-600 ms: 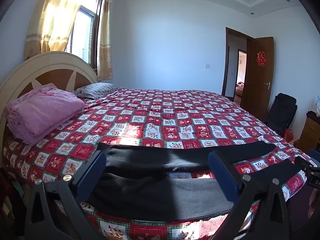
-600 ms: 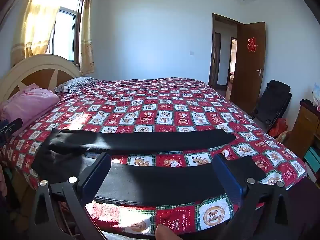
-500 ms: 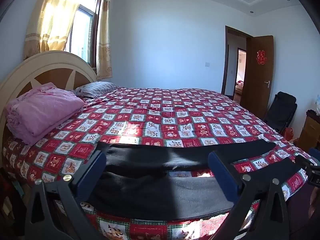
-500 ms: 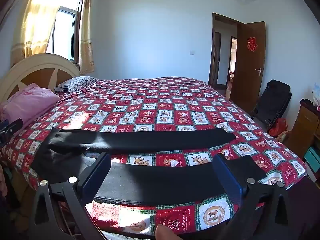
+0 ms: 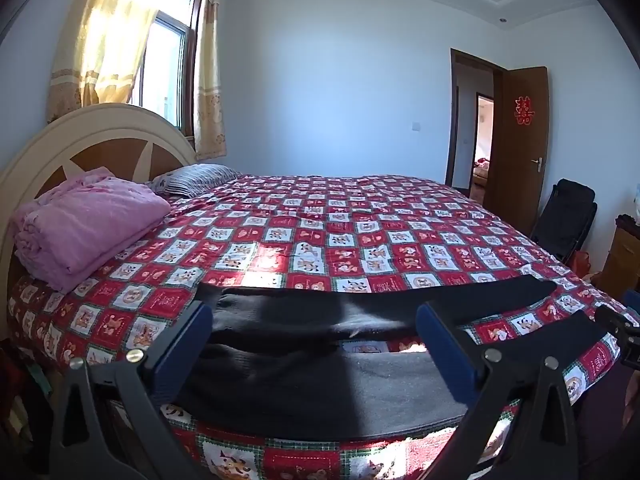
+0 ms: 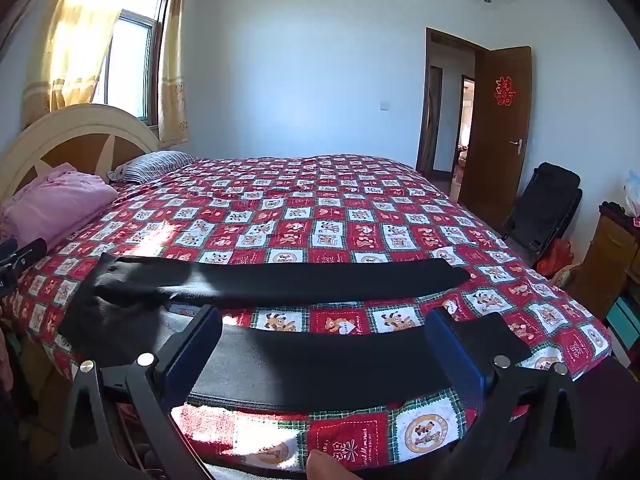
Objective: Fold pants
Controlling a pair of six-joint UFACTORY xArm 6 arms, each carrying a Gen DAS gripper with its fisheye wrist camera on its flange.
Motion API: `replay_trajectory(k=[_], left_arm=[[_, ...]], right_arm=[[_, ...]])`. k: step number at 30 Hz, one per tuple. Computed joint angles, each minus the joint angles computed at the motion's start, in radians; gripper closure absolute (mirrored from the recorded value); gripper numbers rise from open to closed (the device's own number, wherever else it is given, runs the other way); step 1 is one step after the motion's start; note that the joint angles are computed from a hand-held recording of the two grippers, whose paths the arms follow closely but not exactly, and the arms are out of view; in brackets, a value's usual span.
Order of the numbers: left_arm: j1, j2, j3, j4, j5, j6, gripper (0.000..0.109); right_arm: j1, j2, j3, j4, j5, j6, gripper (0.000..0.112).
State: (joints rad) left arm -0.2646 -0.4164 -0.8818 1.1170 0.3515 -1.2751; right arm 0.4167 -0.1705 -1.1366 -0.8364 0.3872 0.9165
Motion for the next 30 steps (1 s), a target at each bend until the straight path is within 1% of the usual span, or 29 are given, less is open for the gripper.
replay_trajectory(k=[4, 21, 30], left_arm=[[-0.001, 0.002, 0.003, 0.007, -0.001, -0.010, 0.006], [-0.004, 0.002, -0.001, -0.039, 0.012, 0.034, 0.006], [-0.004, 0.003, 0.002, -0.037, 0.010, 0.030, 0.006]], right_arm=[[0.004, 0.002, 0.000, -0.005, 0.002, -0.004, 0.010], [0.005, 0.002, -0.001, -0.021, -0.002, 0.010, 0.010], [0.004, 0.004, 0.000, -0.020, -0.006, 0.010, 0.010]])
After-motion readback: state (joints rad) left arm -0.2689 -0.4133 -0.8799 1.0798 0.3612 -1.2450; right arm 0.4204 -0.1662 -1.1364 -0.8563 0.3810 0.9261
